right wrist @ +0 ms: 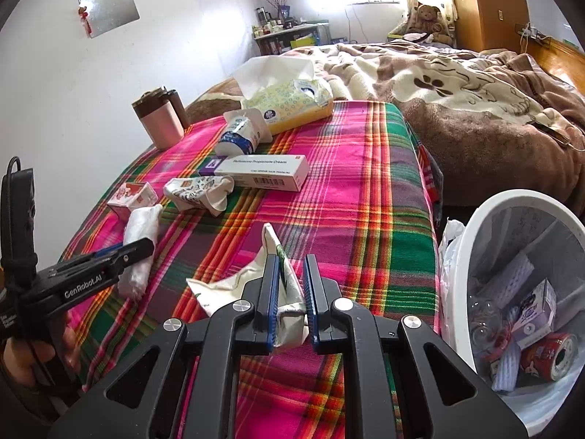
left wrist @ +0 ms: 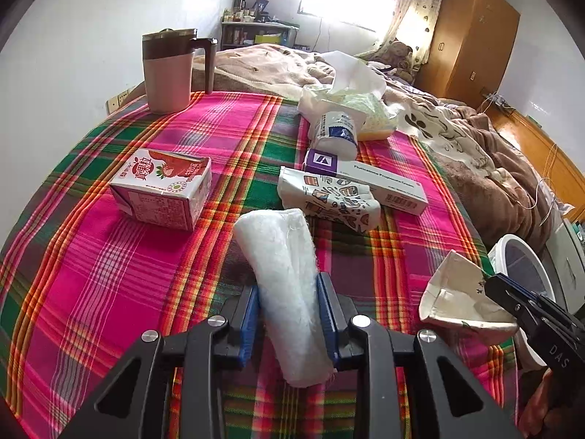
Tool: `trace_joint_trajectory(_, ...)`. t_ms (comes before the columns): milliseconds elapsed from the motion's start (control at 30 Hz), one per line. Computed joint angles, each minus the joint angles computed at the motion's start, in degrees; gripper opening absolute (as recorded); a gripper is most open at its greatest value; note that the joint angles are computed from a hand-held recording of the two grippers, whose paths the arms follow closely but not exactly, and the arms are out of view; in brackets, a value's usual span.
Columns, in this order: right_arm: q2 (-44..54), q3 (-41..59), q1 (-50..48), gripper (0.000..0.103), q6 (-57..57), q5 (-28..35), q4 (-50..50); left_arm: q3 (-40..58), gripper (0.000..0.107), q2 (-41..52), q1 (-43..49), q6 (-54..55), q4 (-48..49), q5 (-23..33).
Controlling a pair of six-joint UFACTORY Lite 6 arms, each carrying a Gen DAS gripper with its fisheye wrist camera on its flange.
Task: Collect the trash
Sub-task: 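Carry the towel and paper bag in both grippers over the wastebasket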
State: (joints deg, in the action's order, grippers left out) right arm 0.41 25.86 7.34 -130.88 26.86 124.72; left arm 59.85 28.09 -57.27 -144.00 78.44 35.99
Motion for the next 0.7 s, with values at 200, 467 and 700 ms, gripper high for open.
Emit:
trace_joint_trajectory(200,-1.5,-1.4,-0.4,0.013,-0.1,0.6,0.1,-0.7,0.031,-2.1,-2.6,-0.7,-0.2,1.7)
trace_joint_trajectory(467,-7.4,-4.5,-3.6,0.013,2.5,2.1,-2.9,1.8,0.031,-2.8,-6.4,3.0,-2.8,4.8)
trace_joint_trajectory(700,-14.3,-6.7,-8.9,0.013,8.1,3.1,-9.3,5.7,0.031,-3.1,-9.7,6.4,-3.9,8.4)
